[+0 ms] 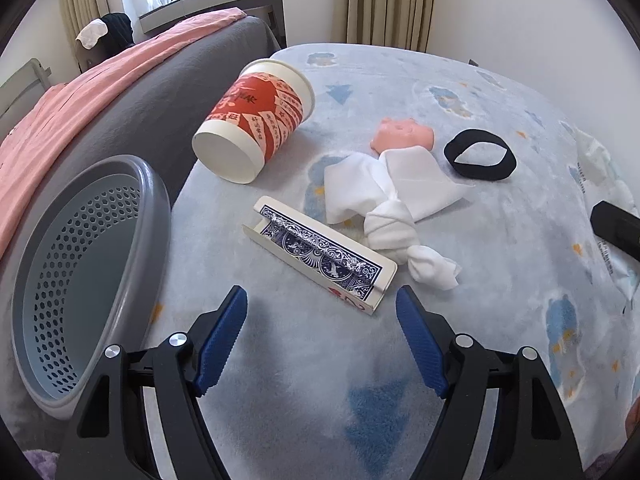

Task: Collect trash
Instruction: 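Grasp the blue baby wipes packet with the right tool while the left tool grasps the card box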

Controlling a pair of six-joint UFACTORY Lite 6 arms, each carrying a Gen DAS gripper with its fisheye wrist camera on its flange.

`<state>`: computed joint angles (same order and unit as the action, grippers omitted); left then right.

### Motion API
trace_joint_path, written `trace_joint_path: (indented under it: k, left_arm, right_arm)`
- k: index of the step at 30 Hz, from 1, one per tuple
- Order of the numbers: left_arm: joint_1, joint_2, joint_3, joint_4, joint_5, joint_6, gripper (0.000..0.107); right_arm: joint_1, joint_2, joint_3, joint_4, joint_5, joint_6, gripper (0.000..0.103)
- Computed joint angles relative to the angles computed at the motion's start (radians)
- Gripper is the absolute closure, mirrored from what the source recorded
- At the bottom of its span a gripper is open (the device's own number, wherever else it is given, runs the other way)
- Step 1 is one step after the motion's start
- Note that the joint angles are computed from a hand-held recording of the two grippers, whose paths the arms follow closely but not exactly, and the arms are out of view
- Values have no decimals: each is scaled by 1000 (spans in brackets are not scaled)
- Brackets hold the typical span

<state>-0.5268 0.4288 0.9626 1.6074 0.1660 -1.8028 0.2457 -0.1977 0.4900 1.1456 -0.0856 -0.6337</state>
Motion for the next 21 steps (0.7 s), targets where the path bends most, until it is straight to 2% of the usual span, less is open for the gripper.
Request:
trace_joint_path:
  k: [5, 8, 13, 17, 21]
  left_arm:
    - [-1, 21, 21, -67, 47, 45, 33]
    - [13, -13, -17, -41, 80, 22, 33]
    - [55, -101, -115, -25, 79, 17, 33]
    - [74, -204, -195, 40, 71, -36, 33]
    - [73, -235, -183, 89, 59, -77, 33]
  right_arm:
    - [-12, -10, 1, -99, 19, 91, 54]
    - [-14, -16, 2, -137, 27, 129, 54]
    - [-5, -30, 5, -161, 33, 156, 54]
    - [9, -40, 6, -101, 30, 101, 54]
    - [19, -37, 11, -37, 28, 43, 54]
